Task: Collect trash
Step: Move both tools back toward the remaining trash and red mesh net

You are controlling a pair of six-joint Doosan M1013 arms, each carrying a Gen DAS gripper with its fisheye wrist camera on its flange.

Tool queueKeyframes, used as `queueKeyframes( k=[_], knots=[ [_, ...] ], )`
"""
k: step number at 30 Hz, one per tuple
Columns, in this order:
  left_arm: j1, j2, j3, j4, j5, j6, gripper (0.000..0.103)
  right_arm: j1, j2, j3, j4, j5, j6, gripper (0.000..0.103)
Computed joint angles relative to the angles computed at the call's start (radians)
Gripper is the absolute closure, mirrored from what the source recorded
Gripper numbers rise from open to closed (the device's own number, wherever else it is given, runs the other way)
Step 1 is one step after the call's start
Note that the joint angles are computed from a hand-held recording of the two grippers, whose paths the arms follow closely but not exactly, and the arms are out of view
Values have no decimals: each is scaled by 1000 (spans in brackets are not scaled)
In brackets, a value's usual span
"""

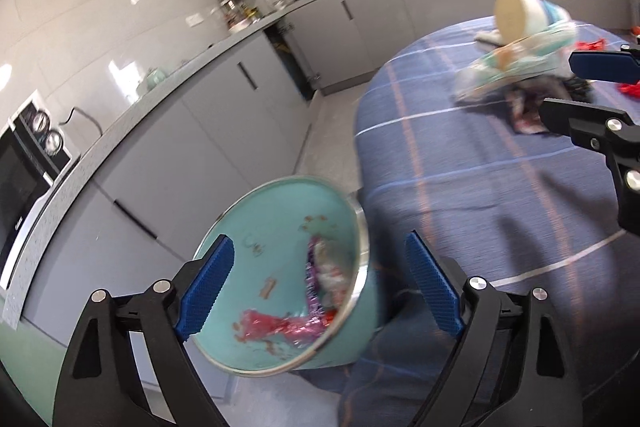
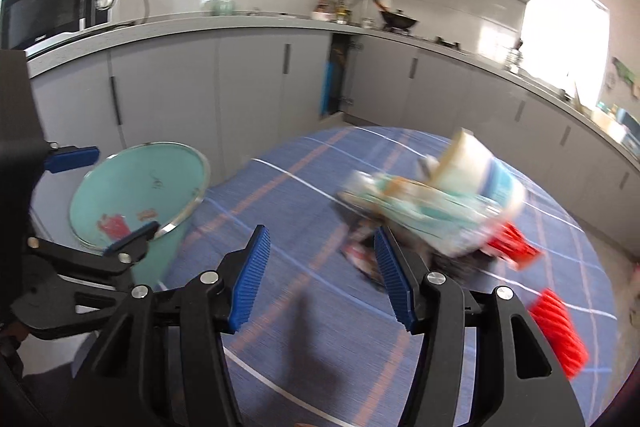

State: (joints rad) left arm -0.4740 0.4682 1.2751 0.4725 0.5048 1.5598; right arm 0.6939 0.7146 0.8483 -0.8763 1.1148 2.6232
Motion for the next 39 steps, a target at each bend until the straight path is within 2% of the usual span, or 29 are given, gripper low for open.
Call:
queueKeyframes(
  k=[8,15,21,31,39],
  knots=[
    [-34,-10,9,9,-26,12,13,7,-91,151,-78,65,149,44],
    [-68,8,-25,-67,-15,87,12,0,-172,288,-107,153,275,43],
    [-102,30,-59,-105,-12,140,11,-17,-227,379,-95,228,367,37],
    [-156,84,-144,-135,-44,177,10,-41,-274,462,-62,230,424,30],
    [-178,145,-227,-125,4,165,10,-62,-294,499,0,182,430,29]
  ],
)
